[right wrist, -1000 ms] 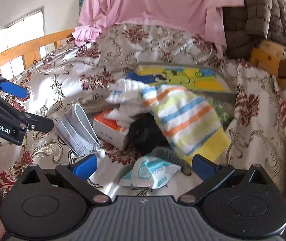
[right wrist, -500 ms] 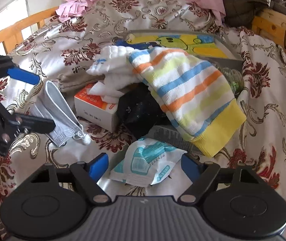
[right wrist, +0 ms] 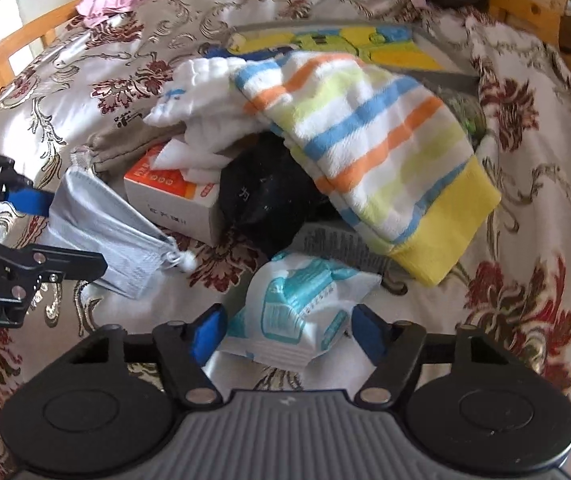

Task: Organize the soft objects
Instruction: 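Grasp the white-and-teal wipe pack with right tool while left grasps the grey mask, then drop the wipe pack into the tray with right tool while left drops the mask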

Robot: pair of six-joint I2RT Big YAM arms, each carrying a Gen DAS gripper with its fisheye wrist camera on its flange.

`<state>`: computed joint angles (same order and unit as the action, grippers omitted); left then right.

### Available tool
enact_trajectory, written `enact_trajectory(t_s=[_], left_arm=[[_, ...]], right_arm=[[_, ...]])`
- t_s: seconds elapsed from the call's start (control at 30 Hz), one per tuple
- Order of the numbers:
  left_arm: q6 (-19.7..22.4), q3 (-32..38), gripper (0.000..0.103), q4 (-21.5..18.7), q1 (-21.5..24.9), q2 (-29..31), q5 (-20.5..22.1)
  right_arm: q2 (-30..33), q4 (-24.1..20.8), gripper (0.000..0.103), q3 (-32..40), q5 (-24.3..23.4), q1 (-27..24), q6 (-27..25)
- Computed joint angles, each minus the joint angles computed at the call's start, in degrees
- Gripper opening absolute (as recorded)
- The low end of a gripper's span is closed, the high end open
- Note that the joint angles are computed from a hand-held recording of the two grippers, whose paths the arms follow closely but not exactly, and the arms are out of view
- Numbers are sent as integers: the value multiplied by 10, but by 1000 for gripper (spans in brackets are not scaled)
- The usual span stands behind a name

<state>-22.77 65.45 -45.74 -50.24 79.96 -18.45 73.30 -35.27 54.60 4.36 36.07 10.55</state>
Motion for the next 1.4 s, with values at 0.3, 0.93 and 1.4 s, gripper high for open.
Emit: enact_trajectory(t_s=[0.3, 0.93, 1.4], left_arm=[[-24, -4, 26, 16, 3, -3, 30], [-215, -6, 13, 23, -4, -86, -9], [-128, 45, 13, 142, 96, -9, -65]], right_arm=[[12, -16, 47, 15, -3, 8, 50], [-109, 115, 41, -20, 59, 88, 24], [82, 279, 42, 122, -46, -29, -89]])
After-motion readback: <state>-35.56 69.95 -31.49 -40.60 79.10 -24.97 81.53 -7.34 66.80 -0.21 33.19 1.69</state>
